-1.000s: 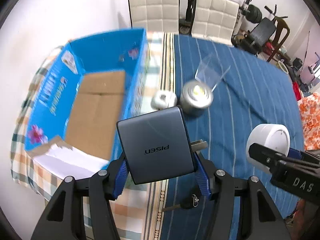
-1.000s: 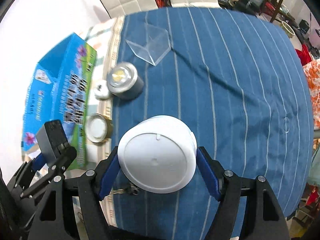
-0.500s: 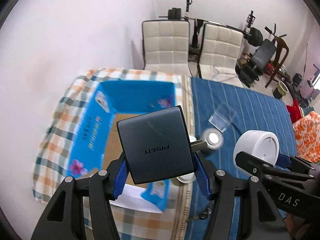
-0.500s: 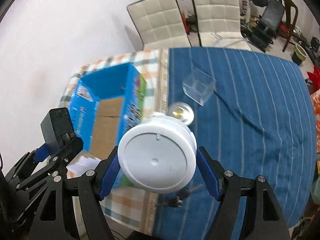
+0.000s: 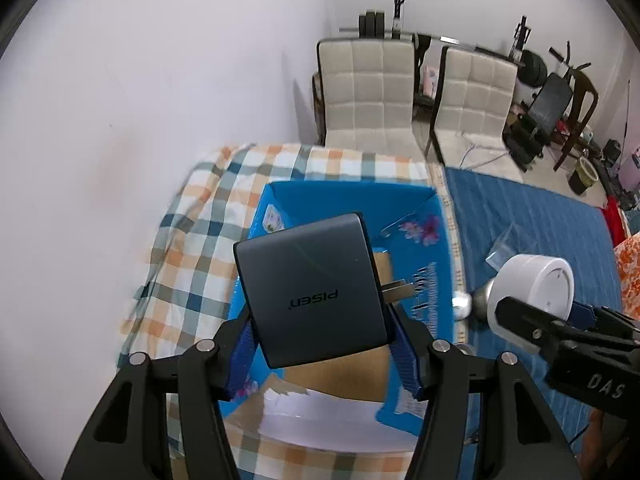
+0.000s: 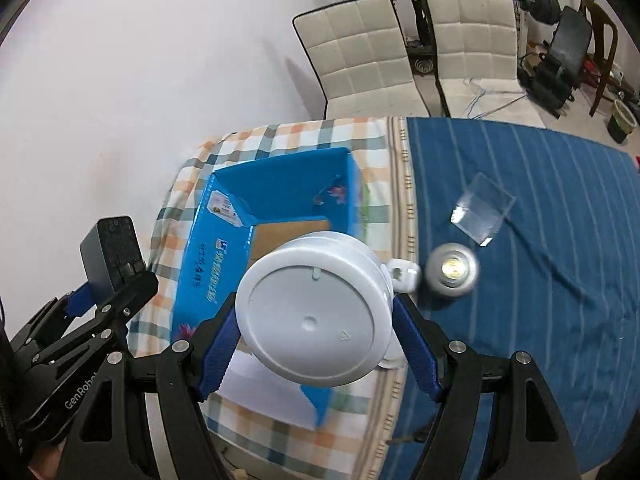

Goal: Organize rigid objects
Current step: 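Carry the white container and black charger into the blue box with both tools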

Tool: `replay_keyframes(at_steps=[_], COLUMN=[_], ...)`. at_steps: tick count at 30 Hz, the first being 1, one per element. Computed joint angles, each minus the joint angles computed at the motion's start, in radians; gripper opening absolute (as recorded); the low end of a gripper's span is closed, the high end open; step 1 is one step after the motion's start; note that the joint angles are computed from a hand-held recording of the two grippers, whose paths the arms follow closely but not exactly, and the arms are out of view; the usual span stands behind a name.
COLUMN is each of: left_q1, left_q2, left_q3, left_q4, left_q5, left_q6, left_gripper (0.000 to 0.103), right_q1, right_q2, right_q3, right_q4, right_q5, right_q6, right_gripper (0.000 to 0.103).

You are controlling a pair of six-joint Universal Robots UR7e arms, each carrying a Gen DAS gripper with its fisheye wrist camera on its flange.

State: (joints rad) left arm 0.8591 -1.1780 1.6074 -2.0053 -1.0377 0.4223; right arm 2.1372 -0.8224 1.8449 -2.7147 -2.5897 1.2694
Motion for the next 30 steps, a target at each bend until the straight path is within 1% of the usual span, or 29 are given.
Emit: replay_keyframes(at_steps=[2,4,6,8,10,12,14,17,19,20,24,25,27,28,30], left_q1=[0.026,0.049,0.072,0.088,0.106,0.123,0.135,0.141,0.146,0.149,0.157,0.159,0.16,0.161,0.161], left_q2=[0.05,0.108,0.164,0.214,0.267,0.324,0.377,0.438,0.467,0.482,0.527,0.537,0.548,0.554,0.561], left_q3=[-0.053,-0.107,-0.164,-0.208,-0.258,-0.324,-0.383,-0.427,-0.449,-0.464,-0.506,-0.522,-0.542,-0.551,-0.568], left_q4=[0.042,0.095,0.152,0.19,0.228,0.296,0.363,0.415,0.438,0.456,0.5,0.514,0.531,0.543,0.568], left_q5=[-0.012,-0.001,-0.007,0.002,0.0,-0.011,-0.017,0.01,0.027,0.03,0.056,0.048,0.046,0.046,0.033], left_q6=[0.003,-0.006,-0.018,-0.029,-0.041,-0.068,-0.085,-0.09,-0.1,-0.103,-0.131,-0.137,-0.149,-0.156,-0.18], left_gripper=[0.056,0.056,0.056,0.056,0.056,0.056,0.056,0.056,0.056,0.056,0.056,0.054,0.052,0.052,0.052], right_q1=[-0.028,-0.064,-0.104,-0.149,-0.185,-0.22,-0.26,-0.318,-0.355,-0.364,-0.376,-0.377,-0.379,-0.382,-0.384], right_q2=[0.018,0.038,0.054,0.071,0.087,0.109,0.124,0.135,0.14,0.142,0.146,0.146,0.144,0.145,0.145], right_q3=[-0.008,-0.015,-0.016,-0.018,-0.031,-0.051,-0.062,-0.071,-0.085,-0.092,-0.159,-0.181,-0.215,-0.24,-0.276], right_q4=[-0.067,-0.144,-0.222,-0.286,-0.318,-0.352,-0.389,-0.422,-0.403,-0.389,-0.235,-0.181,-0.106,-0.049,0.027], right_q5=[0.022,0.057,0.111,0.167,0.203,0.233,0.283,0.365,0.413,0.416,0.37,0.359,0.357,0.365,0.371], right_q6=[-0.045,-0.111,-0.168,-0.22,-0.261,-0.31,-0.35,-0.41,-0.451,-0.462,-0.509,-0.523,-0.567,-0.599,-0.625], right_gripper=[0.076,0.076,0.076,0.076,0.076,0.076,0.076,0.076,0.076,0.077,0.077,0.077,0.077,0.077,0.077])
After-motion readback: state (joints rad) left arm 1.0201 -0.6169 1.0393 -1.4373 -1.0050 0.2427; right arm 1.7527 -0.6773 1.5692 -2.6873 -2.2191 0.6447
